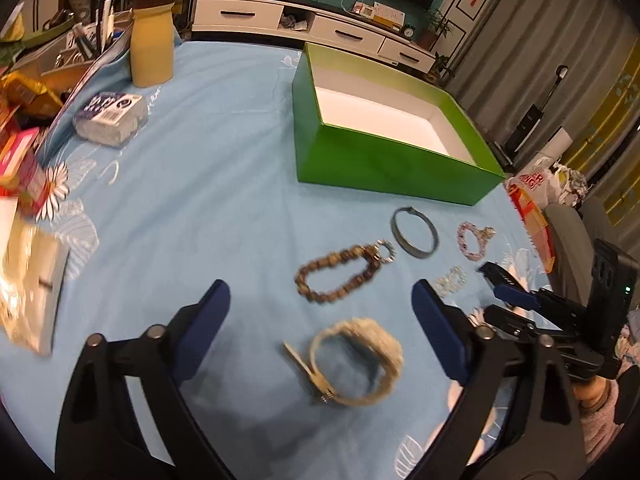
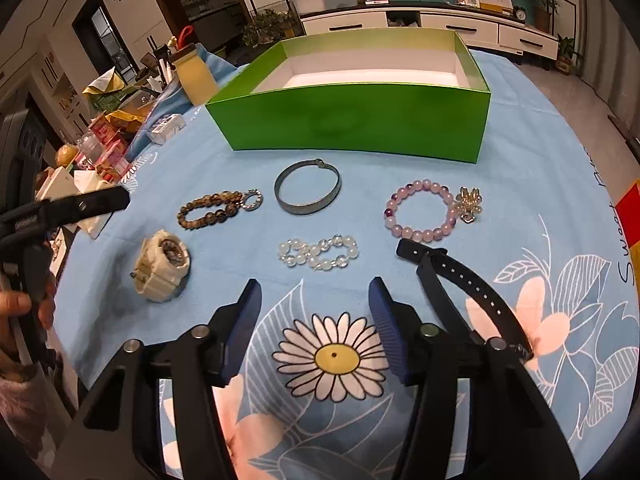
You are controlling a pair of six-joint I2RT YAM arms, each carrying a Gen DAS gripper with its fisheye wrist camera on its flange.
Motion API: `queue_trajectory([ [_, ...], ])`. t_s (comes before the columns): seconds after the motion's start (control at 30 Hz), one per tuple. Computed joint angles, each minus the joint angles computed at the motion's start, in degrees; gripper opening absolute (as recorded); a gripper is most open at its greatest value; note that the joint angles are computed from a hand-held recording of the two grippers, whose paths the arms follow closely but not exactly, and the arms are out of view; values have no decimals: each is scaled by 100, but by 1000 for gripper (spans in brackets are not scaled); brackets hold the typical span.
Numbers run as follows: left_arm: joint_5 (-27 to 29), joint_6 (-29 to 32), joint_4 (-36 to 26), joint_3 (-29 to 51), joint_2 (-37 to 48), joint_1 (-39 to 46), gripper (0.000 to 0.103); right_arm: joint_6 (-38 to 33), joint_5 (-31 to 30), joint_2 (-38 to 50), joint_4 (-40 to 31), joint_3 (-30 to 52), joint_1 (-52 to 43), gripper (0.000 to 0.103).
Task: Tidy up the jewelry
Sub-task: 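Grasp the brown tiger-eye bead bracelet with the left tool while the right tool grasps the clear crystal bracelet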
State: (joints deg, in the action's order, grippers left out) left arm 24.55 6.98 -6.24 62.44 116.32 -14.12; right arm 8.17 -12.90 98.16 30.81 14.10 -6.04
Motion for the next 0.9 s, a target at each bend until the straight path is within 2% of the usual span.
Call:
queue_trajectory([
  [0.27, -387, 548, -807, 1281, 990, -273, 58, 127, -47, 644, 66, 423, -107, 41],
  [0.43, -598, 974, -1116, 1689, 1302, -462, 56, 225, -76, 835, 109, 550, -166, 38],
  [0.57, -837, 1254, -1237, 1837, 1450, -598, 48, 233, -108, 907, 118, 608, -223, 37],
  [0.77, -1368, 1666, -897, 1649, 1450, -870, 46, 260, -97, 1029, 162, 691, -250, 37],
  [0.87, -1358, 1806, -830, 1563, 1404, -945, 32, 297, -52, 1072, 167, 733, -225, 37],
  [0.9, -1355, 1816, -818, 1551, 1397, -967, 24, 315, -24, 1099, 177, 753, -212, 36],
])
